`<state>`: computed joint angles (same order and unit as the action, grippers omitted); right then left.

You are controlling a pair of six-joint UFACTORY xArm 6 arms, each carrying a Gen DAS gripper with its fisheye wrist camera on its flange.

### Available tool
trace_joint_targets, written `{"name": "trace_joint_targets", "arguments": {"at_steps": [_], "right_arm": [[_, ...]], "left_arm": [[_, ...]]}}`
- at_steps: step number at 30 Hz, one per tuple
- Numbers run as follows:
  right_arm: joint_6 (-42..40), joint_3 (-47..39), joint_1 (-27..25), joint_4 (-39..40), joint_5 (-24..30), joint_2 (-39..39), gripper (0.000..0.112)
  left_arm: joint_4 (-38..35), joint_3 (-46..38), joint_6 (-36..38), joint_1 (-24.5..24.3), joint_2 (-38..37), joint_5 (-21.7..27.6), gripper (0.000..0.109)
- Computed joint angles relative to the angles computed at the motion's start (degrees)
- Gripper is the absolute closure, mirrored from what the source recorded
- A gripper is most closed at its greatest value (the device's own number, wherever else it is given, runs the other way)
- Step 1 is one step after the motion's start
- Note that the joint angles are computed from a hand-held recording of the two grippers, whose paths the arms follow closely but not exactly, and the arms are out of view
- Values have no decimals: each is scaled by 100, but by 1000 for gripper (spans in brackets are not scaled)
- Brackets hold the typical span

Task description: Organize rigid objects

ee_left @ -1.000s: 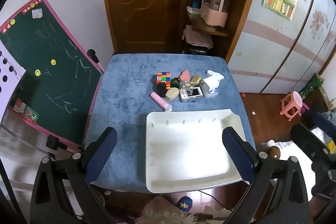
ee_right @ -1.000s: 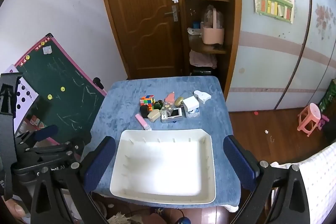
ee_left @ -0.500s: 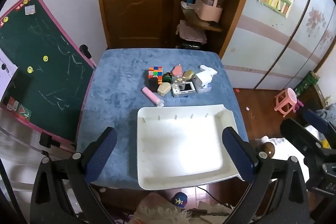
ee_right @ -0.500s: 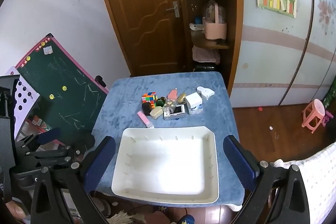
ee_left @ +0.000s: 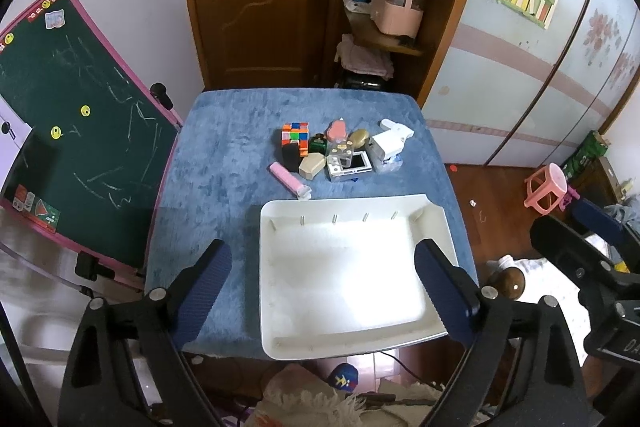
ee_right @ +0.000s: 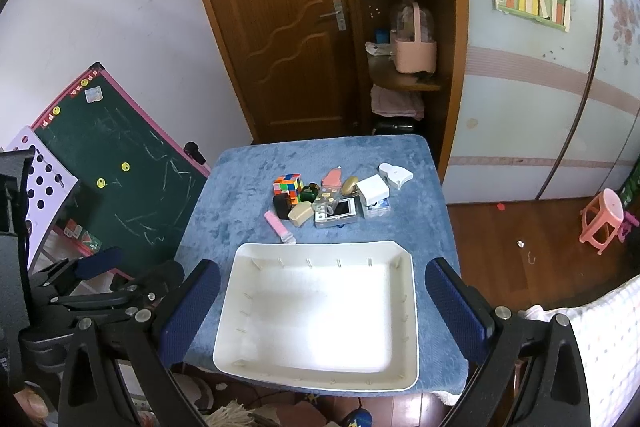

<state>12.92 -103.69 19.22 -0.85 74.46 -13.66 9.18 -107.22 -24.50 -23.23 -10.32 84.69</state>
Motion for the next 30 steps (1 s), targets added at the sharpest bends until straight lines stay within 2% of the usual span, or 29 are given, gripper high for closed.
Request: {"name": "trace_joint_targets", "arguments": {"at_steps": [4, 30], "right_arm": [[-7, 24, -13, 24, 2, -15, 10], [-292, -121, -309, 236, 263, 179, 10]], "left_arm": [[-124, -33, 46, 20, 49, 64, 21], [-44, 16, -257, -137, 124, 72, 21]]}}
